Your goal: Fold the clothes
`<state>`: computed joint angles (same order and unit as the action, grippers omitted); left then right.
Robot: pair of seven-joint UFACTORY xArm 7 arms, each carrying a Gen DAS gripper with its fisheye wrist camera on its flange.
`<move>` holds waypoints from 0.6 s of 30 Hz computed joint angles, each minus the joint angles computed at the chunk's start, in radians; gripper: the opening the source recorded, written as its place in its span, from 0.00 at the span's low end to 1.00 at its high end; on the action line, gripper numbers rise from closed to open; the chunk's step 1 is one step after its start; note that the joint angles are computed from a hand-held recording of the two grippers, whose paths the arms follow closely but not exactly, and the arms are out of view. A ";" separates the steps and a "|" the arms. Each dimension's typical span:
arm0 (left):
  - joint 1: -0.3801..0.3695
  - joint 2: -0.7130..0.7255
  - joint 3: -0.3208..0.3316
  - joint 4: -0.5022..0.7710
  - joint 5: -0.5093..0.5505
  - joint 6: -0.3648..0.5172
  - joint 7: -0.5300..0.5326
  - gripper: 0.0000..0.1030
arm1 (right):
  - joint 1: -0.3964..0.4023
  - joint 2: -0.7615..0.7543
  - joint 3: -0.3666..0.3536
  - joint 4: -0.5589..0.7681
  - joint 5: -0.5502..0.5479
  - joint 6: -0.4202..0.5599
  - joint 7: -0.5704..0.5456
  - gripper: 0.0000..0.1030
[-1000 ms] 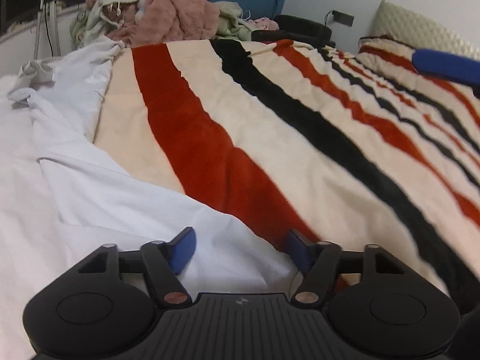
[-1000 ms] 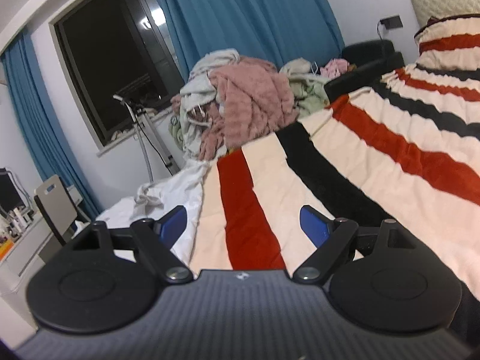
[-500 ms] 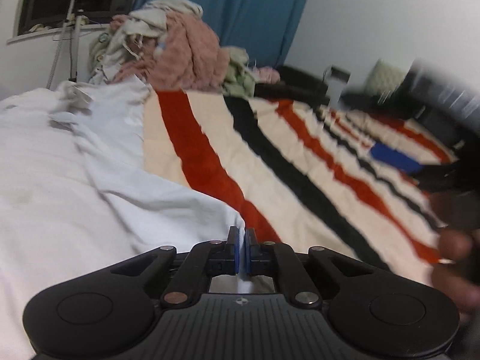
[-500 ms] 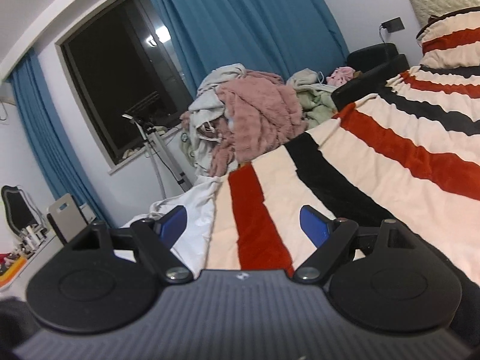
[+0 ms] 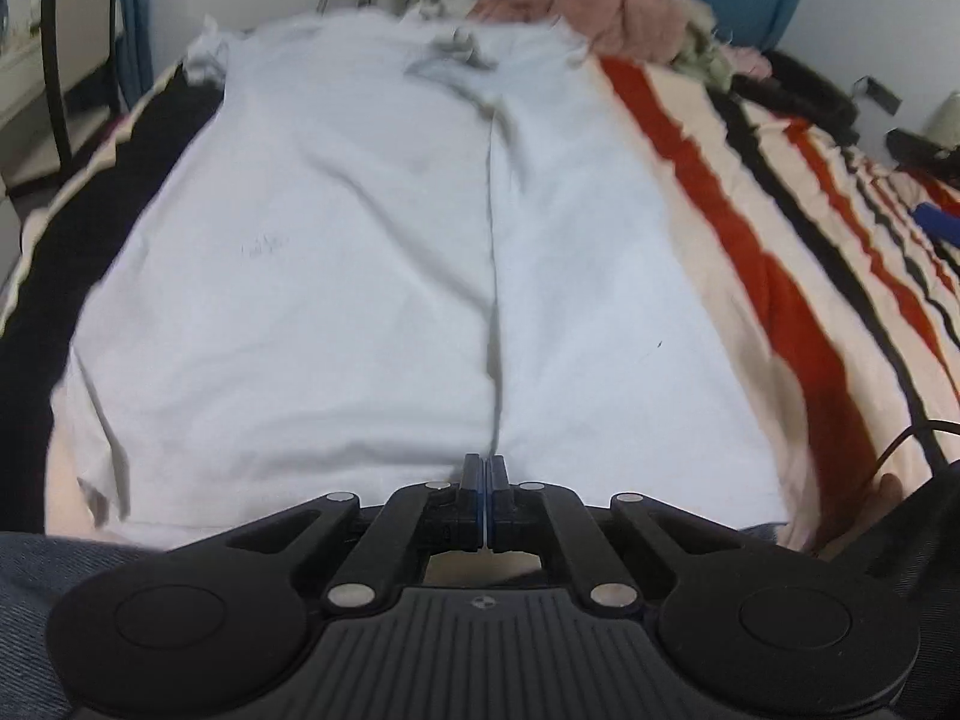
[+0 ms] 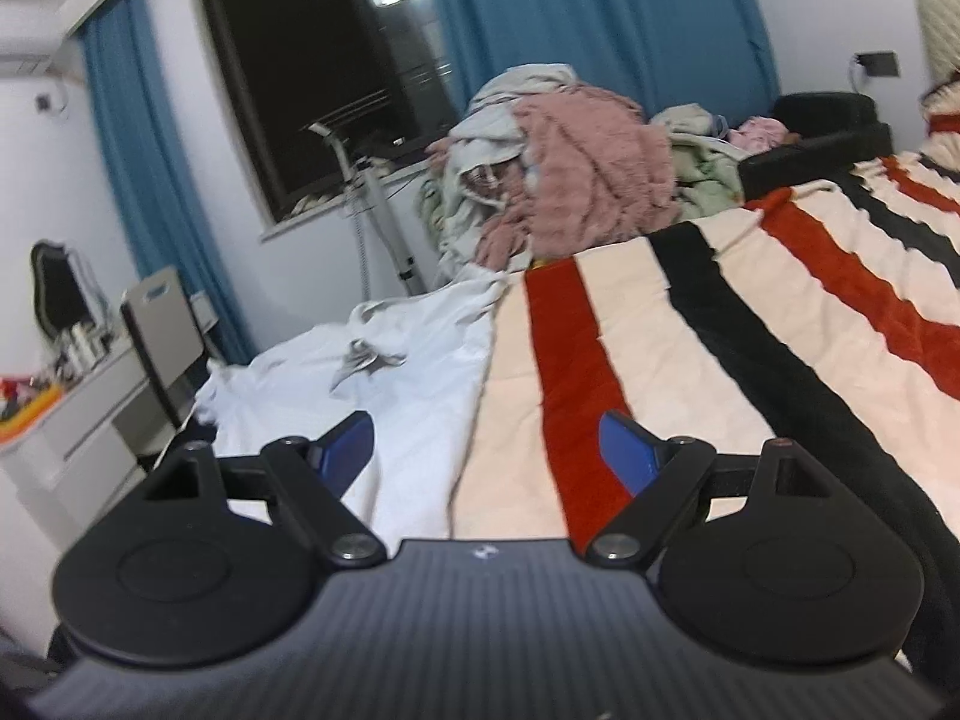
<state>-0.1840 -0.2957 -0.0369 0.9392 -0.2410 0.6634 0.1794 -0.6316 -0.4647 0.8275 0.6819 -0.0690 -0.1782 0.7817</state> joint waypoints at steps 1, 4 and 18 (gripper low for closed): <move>-0.002 -0.002 0.002 0.001 -0.004 -0.012 0.008 0.07 | 0.000 -0.001 0.008 0.003 -0.002 0.006 -0.002 0.81; -0.017 -0.018 0.010 -0.004 -0.030 -0.054 0.045 0.44 | 0.003 0.000 0.027 0.010 -0.013 0.013 0.004 0.81; -0.128 0.062 0.005 0.068 -0.038 -0.483 0.143 1.00 | -0.158 -0.078 0.221 0.021 0.055 -0.085 0.015 0.81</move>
<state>-0.3117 -0.2341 -0.0316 1.0072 -0.2786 0.1803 0.3227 -0.7899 -0.5429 1.0481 0.7026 -0.0135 -0.2632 0.7968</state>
